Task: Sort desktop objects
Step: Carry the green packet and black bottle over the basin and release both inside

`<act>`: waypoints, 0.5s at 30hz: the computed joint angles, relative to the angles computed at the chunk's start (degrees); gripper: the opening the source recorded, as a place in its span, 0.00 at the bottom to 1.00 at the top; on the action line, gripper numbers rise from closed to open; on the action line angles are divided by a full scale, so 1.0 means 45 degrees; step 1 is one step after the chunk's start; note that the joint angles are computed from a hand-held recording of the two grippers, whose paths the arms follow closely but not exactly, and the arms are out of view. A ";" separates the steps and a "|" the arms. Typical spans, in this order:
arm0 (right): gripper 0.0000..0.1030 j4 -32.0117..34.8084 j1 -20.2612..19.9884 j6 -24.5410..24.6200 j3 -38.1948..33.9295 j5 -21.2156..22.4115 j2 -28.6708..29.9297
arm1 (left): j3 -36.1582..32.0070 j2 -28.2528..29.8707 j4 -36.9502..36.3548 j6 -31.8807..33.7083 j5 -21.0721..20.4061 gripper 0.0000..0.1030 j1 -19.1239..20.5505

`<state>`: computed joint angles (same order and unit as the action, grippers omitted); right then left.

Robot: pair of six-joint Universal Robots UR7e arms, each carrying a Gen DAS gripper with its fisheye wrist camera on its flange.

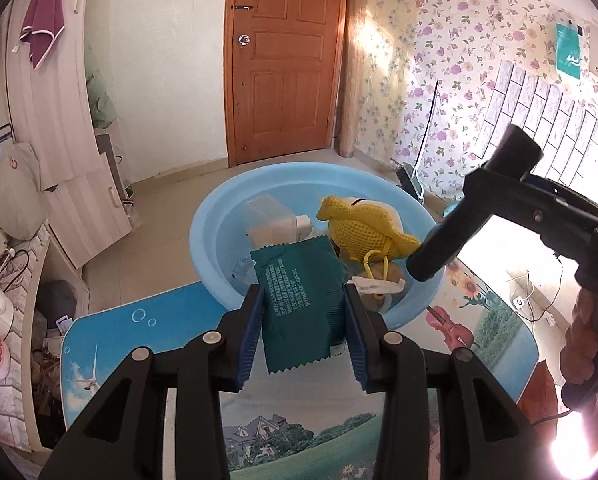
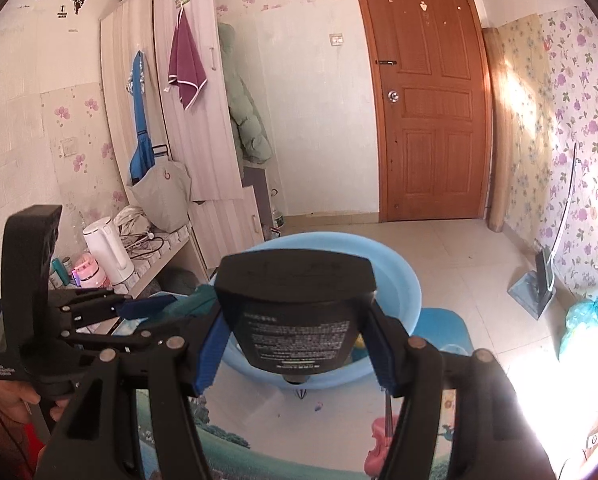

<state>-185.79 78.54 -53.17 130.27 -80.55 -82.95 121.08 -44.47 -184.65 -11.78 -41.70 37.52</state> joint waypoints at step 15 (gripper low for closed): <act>0.59 0.1179 0.0556 0.0654 -0.3167 -0.1185 0.3169 | -0.1456 0.1248 -0.0039 0.1500 -0.0453 0.51 0.1130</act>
